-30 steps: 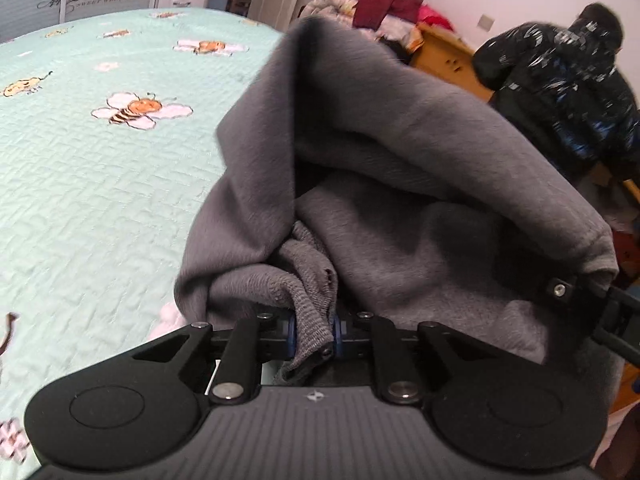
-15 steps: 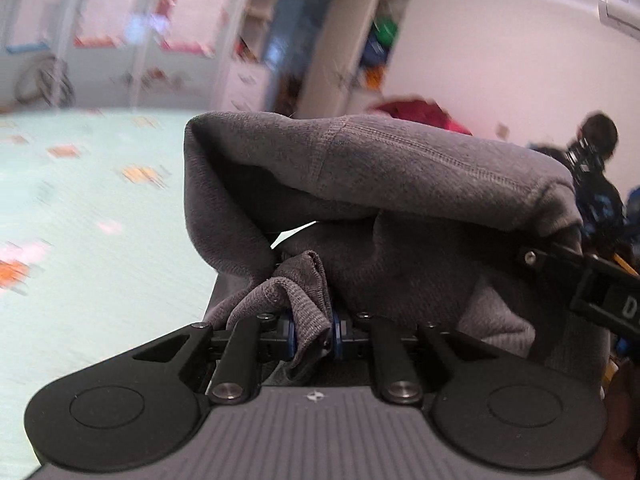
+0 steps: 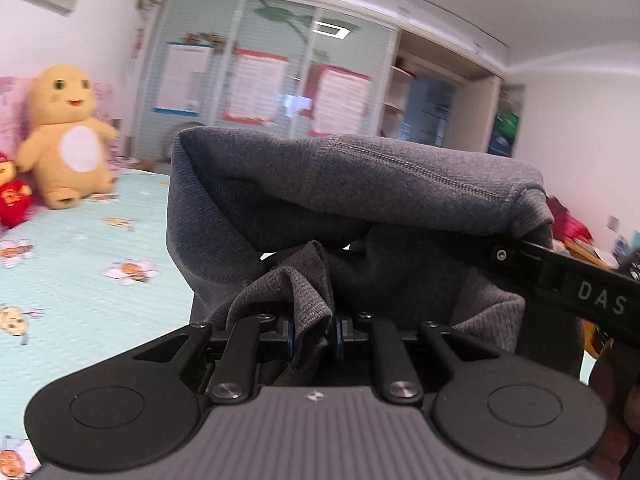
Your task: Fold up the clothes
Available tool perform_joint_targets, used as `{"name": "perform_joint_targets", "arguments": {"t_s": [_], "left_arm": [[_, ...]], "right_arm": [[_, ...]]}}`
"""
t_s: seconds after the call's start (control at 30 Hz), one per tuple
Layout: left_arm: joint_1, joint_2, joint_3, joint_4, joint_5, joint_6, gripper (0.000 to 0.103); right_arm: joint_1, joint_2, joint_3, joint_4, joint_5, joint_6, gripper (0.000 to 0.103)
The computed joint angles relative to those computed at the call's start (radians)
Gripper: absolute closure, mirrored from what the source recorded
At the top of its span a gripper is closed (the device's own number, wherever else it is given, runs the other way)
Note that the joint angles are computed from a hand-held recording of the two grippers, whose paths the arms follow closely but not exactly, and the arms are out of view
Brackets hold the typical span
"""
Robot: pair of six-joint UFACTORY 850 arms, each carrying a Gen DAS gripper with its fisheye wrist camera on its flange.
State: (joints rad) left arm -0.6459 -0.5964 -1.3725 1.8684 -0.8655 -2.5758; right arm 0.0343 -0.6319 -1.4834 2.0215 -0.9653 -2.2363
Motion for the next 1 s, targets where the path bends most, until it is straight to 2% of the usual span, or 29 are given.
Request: {"name": "perform_joint_targets", "arguments": {"t_s": [0.07, 0.13, 0.2, 0.23, 0.27, 0.3, 0.37, 0.47, 0.6, 0.73, 0.83, 1.0], "left_arm": [[0.009, 0.035, 0.046, -0.004, -0.01, -0.023, 0.083], [0.01, 0.068, 0.086, -0.079, -0.028, -0.002, 0.071], [0.008, 0.086, 0.114, -0.161, -0.054, 0.019, 0.04], [0.005, 0.086, 0.121, -0.203, -0.07, 0.029, 0.034], [0.002, 0.086, 0.129, -0.245, -0.087, 0.037, 0.029], [0.008, 0.084, 0.136, -0.257, -0.073, 0.027, 0.029], [0.019, 0.084, 0.158, -0.267, -0.036, 0.002, 0.029], [0.03, 0.086, 0.203, -0.263, 0.029, -0.038, 0.029], [0.058, 0.063, 0.209, -0.258, 0.121, -0.048, 0.029], [0.079, 0.019, 0.168, -0.263, 0.185, -0.007, 0.029], [0.069, -0.002, 0.144, -0.287, 0.193, 0.047, 0.029], [0.054, 0.001, 0.157, -0.299, 0.179, 0.088, 0.028]], "right_arm": [[0.022, 0.005, -0.011, -0.022, 0.002, 0.018, 0.08], [0.042, 0.0, -0.028, -0.046, 0.014, 0.039, 0.079], [0.062, -0.03, -0.063, -0.076, 0.064, 0.06, 0.074], [0.071, -0.046, -0.082, -0.092, 0.088, 0.072, 0.07], [0.079, -0.062, -0.101, -0.116, 0.116, 0.096, 0.059], [0.08, -0.082, -0.121, -0.159, 0.154, 0.151, 0.051], [0.075, -0.114, -0.139, -0.232, 0.197, 0.254, 0.05], [0.043, -0.14, -0.112, -0.294, 0.173, 0.352, 0.042], [-0.005, -0.139, -0.029, -0.328, 0.205, 0.367, 0.041], [-0.044, -0.157, 0.0, -0.39, 0.241, 0.457, 0.041], [-0.061, -0.182, -0.004, -0.465, 0.23, 0.561, 0.039], [-0.045, -0.251, -0.076, -0.576, 0.192, 0.788, 0.029]]}}
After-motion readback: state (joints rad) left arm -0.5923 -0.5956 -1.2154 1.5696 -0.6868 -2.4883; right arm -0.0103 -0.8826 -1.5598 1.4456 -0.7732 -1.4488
